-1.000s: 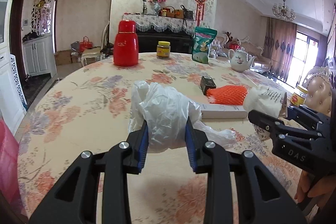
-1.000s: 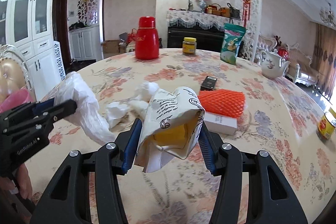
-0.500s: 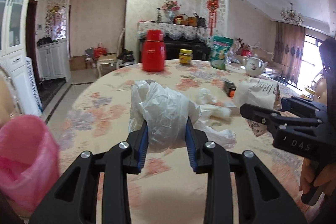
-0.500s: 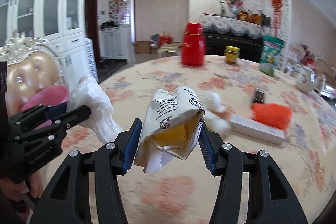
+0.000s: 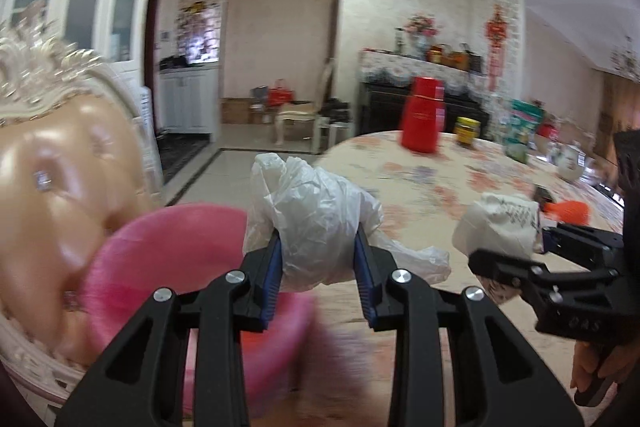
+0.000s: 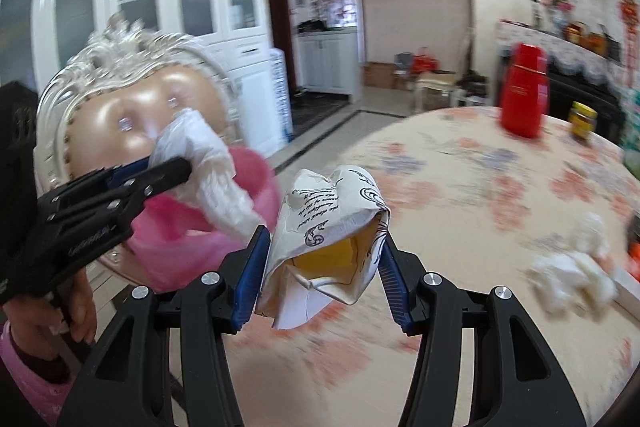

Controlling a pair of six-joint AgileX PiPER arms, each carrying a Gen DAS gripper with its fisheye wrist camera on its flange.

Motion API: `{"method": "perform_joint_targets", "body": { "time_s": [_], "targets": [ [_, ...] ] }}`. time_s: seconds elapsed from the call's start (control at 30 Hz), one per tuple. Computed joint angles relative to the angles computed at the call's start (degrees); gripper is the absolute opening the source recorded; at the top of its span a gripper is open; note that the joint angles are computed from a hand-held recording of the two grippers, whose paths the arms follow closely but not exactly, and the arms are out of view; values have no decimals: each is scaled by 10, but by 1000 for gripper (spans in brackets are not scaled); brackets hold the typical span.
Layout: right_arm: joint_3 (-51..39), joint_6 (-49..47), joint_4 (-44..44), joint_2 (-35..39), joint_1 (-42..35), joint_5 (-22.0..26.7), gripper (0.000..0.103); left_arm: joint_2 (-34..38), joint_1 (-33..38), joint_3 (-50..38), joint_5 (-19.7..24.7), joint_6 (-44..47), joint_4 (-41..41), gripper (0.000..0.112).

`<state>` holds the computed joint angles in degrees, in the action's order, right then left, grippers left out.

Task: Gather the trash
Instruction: 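Carry the plastic bag and paper wrapper to the pink bin and release both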

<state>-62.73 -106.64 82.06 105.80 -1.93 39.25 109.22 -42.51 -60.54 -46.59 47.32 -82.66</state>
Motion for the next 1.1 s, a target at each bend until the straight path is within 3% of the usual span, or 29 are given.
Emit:
{"method": "perform_joint_targets", "body": {
  "time_s": [0.2,0.4,0.57,0.63,0.7,0.87,0.93,1.03,1.1],
  "targets": [
    [-50,45,-17,42,92,-16,51,-53,90,88,40,-35,27,32],
    [-125,126,-62,97,152,-14,52,-48,176,108,93,-58,64,33],
    [-188,181,-92,142,178,-16,54,-37,201,110,101,-62,81,36],
    [-209,193,-93,157,182,-10,56,-38,201,115,94,-65,82,45],
    [-224,203,-99,168,184,-5,69,-40,198,123,78,-71,77,53],
    [-207,175,-85,161,183,-17,70,-61,176,147,43,-74,54,65],
    [-187,153,-75,148,178,-20,70,-69,160,158,21,-83,43,82],
    [-140,98,-47,113,163,-28,70,-75,131,164,-6,-99,27,98],
    [-92,34,-12,80,141,-35,72,-75,104,162,-21,-116,24,98]
  ]
}}
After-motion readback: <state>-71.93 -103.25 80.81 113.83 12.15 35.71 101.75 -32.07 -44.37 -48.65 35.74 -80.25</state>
